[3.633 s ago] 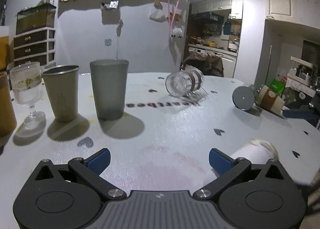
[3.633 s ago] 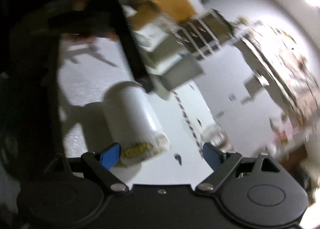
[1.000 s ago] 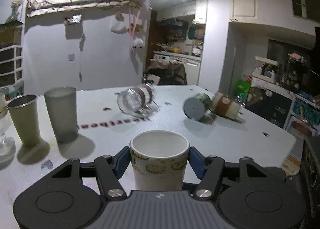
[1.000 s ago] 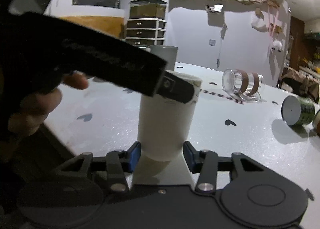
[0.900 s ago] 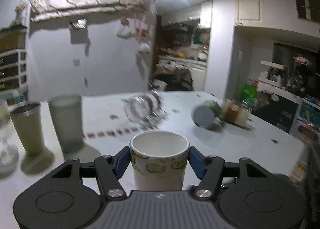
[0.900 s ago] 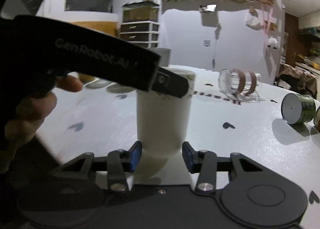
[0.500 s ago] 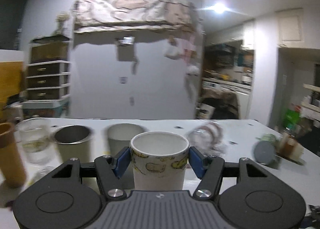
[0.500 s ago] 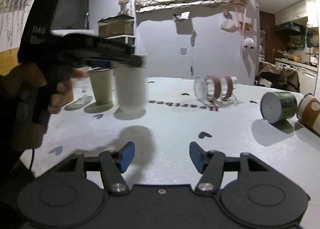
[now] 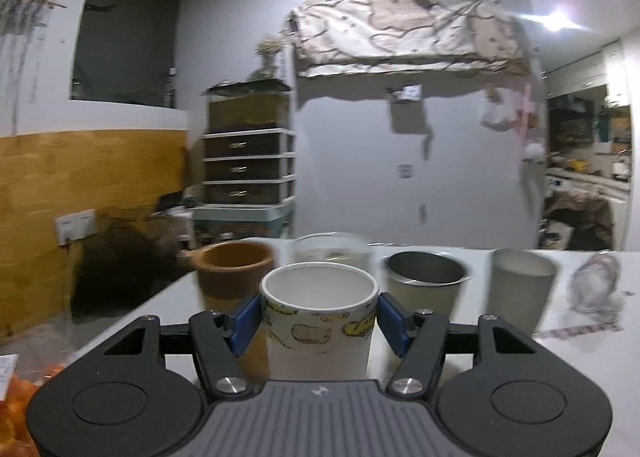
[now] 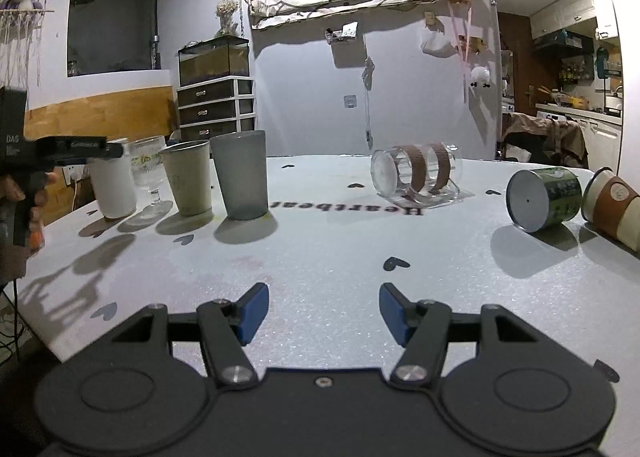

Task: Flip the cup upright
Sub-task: 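Carry the white cup upright with the left gripper beside the brown cup, then lower the white cup onto the table and open the left gripper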

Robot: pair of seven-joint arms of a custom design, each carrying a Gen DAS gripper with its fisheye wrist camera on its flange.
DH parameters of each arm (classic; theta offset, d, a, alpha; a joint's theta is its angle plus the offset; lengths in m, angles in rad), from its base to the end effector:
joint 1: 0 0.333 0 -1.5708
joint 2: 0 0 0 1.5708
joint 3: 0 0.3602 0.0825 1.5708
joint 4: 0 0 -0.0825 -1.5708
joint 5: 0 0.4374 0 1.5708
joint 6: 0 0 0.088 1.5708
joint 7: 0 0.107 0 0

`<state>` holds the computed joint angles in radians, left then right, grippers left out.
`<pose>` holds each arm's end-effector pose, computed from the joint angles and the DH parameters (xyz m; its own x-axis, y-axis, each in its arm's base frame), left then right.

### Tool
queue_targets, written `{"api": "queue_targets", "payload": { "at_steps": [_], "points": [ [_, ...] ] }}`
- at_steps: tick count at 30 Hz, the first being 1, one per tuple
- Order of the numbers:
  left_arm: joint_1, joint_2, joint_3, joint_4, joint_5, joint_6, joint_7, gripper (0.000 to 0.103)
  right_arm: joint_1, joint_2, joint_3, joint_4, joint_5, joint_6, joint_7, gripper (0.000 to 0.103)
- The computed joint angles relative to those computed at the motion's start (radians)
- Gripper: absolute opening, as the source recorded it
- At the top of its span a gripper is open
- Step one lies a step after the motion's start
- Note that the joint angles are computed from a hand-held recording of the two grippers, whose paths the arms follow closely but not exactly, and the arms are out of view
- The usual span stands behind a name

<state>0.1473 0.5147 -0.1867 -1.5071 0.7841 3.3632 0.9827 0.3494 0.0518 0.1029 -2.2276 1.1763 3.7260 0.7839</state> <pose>0.7866 -0.0714 0.5343 -0.2132 -0.9761 -0.0430 -0.2481 0.0966 -0.9639 0.5492 0.1300 0.4781 -0.1589 -0.9846 -0.0728 -0.3697 0.1277 -0.9203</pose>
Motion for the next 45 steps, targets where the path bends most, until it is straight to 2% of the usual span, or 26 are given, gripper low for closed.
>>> {"api": "queue_targets", "payload": {
  "at_steps": [2,3,8,9,11,13,14,15,16,18,19,21,22,24,29,34,37,40,43,45],
  "points": [
    [-0.025,0.01,0.037,0.017,-0.017,-0.012,0.002,0.063,0.001,0.002,0.0,0.005,0.008,0.0,-0.012,0.062],
    [-0.015,0.023,0.024,0.034,-0.018,-0.026,0.007,0.063,0.001,0.003,0.0,0.007,0.01,-0.001,-0.015,0.063],
    [0.095,0.062,-0.137,0.064,-0.043,-0.105,0.083,0.063,0.003,0.005,0.001,0.01,0.021,0.006,-0.028,0.064],
    [0.103,0.066,-0.153,0.061,-0.085,-0.112,0.129,0.064,0.003,0.005,0.001,0.01,0.022,0.006,-0.028,0.064],
    [0.074,0.062,-0.107,0.054,-0.083,-0.083,0.103,0.064,0.004,0.006,0.001,0.009,0.02,0.007,-0.025,0.064],
    [0.071,0.067,-0.107,0.058,-0.102,-0.081,0.105,0.065,0.003,0.006,0.001,0.01,0.022,0.006,-0.026,0.065],
    [0.077,0.068,-0.116,0.059,-0.108,-0.085,0.107,0.071,0.003,0.005,0.001,0.009,0.021,0.005,-0.025,0.065],
    [0.08,0.067,-0.119,0.057,-0.115,-0.089,0.108,0.081,0.003,0.004,0.001,0.007,0.016,0.006,-0.02,0.065],
    [0.072,0.061,-0.107,0.051,-0.126,-0.084,0.102,0.084,0.003,0.004,0.001,0.006,0.011,0.006,-0.016,0.065],
    [0.077,0.047,-0.105,0.027,-0.132,-0.069,0.093,0.088,0.002,0.005,0.0,0.005,0.001,0.007,-0.004,0.065],
    [0.102,0.04,-0.135,0.013,-0.126,-0.067,0.094,0.088,0.0,0.004,0.0,0.003,-0.01,0.005,0.006,0.065],
    [0.125,0.017,-0.156,-0.02,-0.123,-0.052,0.083,0.094,-0.004,0.0,-0.002,-0.006,-0.051,0.002,0.043,0.066],
    [0.125,-0.001,-0.149,-0.042,-0.121,-0.036,0.071,0.096,-0.006,0.0,-0.004,-0.006,-0.07,0.003,0.057,0.066],
    [0.08,-0.047,-0.079,-0.093,-0.121,0.009,0.037,0.099,-0.011,-0.001,-0.006,-0.009,-0.121,0.008,0.095,0.068],
    [0.088,-0.149,-0.062,-0.218,-0.042,0.055,-0.034,0.101,-0.03,-0.001,-0.014,-0.004,-0.269,0.021,0.198,0.072],
    [0.036,-0.25,0.012,-0.337,0.008,0.112,-0.074,0.103,-0.046,0.012,-0.02,0.017,-0.384,0.015,0.264,0.079],
    [-0.001,-0.297,0.056,-0.395,0.023,0.145,-0.089,0.103,-0.053,0.021,-0.021,0.031,-0.418,0.0,0.285,0.082],
    [-0.078,-0.335,0.12,-0.46,-0.059,0.162,-0.013,0.103,-0.055,0.025,-0.021,0.041,-0.423,-0.019,0.286,0.086],
    [-0.092,-0.357,0.125,-0.493,-0.073,0.156,0.003,0.103,-0.049,0.03,-0.021,0.052,-0.396,-0.026,0.26,0.096],
    [-0.087,-0.366,0.118,-0.508,-0.057,0.15,-0.014,0.103,-0.044,0.035,-0.021,0.058,-0.37,-0.018,0.229,0.099]
  ]
}}
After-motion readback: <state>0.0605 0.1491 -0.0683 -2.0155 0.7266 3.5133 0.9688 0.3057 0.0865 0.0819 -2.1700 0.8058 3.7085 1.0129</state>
